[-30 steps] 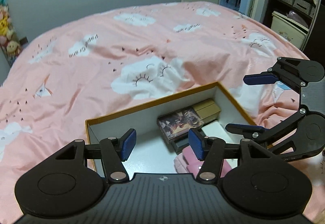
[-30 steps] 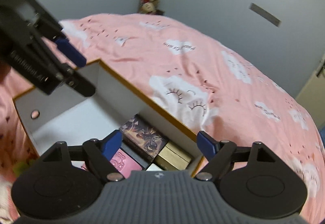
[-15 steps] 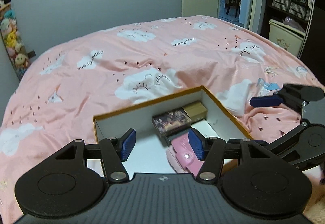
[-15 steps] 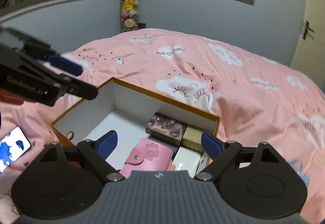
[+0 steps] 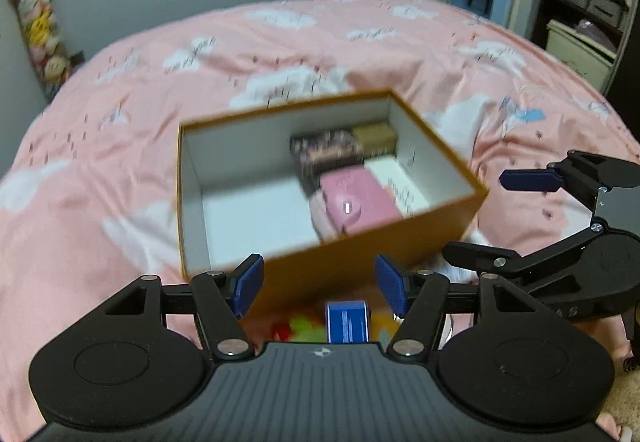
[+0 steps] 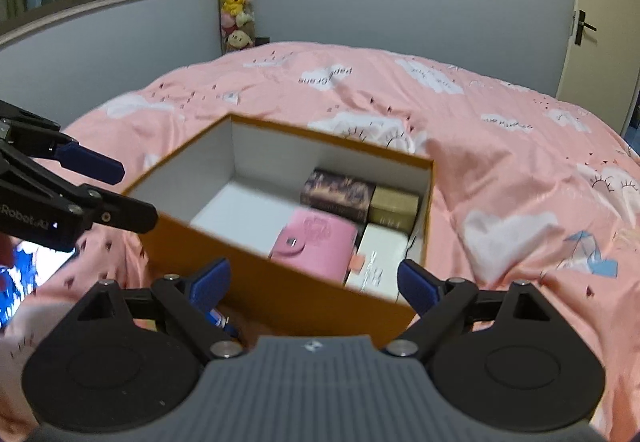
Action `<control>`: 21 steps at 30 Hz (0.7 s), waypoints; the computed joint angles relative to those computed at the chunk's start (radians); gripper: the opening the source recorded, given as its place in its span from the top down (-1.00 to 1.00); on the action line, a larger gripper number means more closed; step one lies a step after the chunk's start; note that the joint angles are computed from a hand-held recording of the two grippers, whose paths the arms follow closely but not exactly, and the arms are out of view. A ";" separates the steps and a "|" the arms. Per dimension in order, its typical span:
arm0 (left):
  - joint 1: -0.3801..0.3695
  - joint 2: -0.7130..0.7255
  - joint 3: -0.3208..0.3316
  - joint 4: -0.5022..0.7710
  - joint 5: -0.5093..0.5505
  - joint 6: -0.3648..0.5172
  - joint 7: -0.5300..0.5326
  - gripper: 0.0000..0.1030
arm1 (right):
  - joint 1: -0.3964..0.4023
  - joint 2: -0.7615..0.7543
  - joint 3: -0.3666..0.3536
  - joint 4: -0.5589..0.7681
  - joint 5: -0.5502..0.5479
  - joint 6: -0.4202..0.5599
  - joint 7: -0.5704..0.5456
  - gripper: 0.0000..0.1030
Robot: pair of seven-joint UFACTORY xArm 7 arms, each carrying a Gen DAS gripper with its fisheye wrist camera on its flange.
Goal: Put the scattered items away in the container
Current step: 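Withdraw both grippers from the box toward the remaining items, then reach the left gripper down around the white crochet bunny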
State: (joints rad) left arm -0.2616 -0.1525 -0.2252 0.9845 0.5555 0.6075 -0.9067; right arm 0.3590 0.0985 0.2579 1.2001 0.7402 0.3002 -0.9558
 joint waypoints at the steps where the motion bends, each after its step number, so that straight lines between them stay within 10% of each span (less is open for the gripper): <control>1: -0.003 -0.004 -0.006 -0.011 -0.001 0.007 -0.014 -0.40 | 0.005 -0.007 -0.001 -0.018 -0.021 -0.002 0.007 -0.78; 21: -0.113 -0.005 -0.011 -0.133 -0.332 0.081 0.023 -0.37 | 0.031 -0.057 -0.035 -0.140 -0.170 0.119 0.103 -0.63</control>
State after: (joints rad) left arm -0.3750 -0.1578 -0.2367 0.8510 0.2240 0.6880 -0.8832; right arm 0.3900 0.0414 0.2231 1.0603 0.5701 0.4192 -0.8532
